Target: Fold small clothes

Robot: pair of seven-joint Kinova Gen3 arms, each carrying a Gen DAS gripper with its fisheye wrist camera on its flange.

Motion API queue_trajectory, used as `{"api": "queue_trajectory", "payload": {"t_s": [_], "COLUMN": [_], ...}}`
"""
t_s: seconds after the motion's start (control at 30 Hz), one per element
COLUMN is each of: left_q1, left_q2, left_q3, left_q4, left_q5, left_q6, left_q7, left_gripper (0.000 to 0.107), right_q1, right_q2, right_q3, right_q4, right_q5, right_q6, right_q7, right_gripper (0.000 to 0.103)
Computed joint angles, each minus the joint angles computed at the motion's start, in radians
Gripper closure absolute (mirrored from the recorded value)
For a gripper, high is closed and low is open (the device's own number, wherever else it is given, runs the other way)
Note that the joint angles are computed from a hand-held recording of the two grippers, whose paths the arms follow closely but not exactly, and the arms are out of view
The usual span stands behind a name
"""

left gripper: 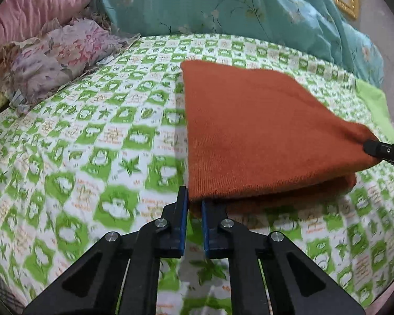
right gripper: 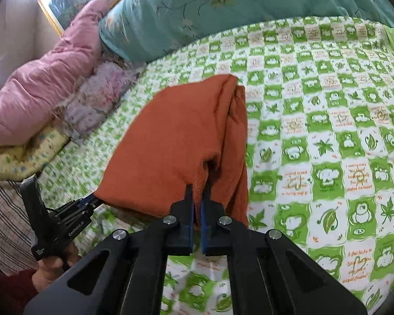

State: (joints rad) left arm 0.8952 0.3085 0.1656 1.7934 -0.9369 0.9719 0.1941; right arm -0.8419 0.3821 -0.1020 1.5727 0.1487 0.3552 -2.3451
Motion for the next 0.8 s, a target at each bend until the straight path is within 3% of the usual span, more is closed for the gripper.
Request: {"api": "queue_trajectory", "payload": {"t_s": [0.1, 0.23, 0.33, 0.43, 0.53, 0.6, 0.73, 0.8], "left_q1": [-0.010, -0.019, -0.023, -0.036, -0.066, -0.080, -0.135, -0.166], "left_q2": [0.016, 0.000, 0.014, -0.019, -0.068, -0.118, -0.206, -0.215], "left_q3": [0.003, -0.005, -0.007, -0.006, 0.006, 0.016, 0.043, 0.055], "left_q4": [-0.008, 0.010, 0.003, 0.034, 0.077, 0.114, 0.158, 0.148], "left_q5": [0.033, 0.044, 0.057, 0.073, 0.105, 0.115, 0.093, 0.071], "left_q6": [-0.004, -0.036, -0.038, -0.086, -0.142, -0.171, -0.242, -0.268], "left_q7": [-0.032, -0.025, -0.044, -0.058, -0.098, -0.112, -0.124, -0.139], "left_gripper": [0.100, 0.100, 0.100, 0.100, 0.100, 0.100, 0.099, 0.098], "right_q1": [-0.063, -0.044, -0.056, -0.064, -0.033, -0.012, -0.062, -0.022], "right_q2": [0.036, 0.050, 0.093, 0.084, 0.059, 0.031, -0.005, -0.004], "right_q3": [0.065, 0.049, 0.051, 0.058, 0.037, 0.025, 0.072, 0.039], "right_q4": [-0.031, -0.018, -0.067, -0.059, -0.023, 0.017, 0.023, 0.008], "right_q5": [0.061, 0.072, 0.100, 0.116, 0.093, 0.070, 0.137, 0.124], "right_q6": [0.096, 0.099, 0.163, 0.158, 0.136, 0.105, 0.118, 0.081], "right_q7": [-0.053, -0.102, -0.101, -0.125, -0.135, -0.149, -0.236, -0.217], "right_gripper": [0.099, 0.099, 0.099, 0.098, 0.086, 0.085, 0.083, 0.082]}}
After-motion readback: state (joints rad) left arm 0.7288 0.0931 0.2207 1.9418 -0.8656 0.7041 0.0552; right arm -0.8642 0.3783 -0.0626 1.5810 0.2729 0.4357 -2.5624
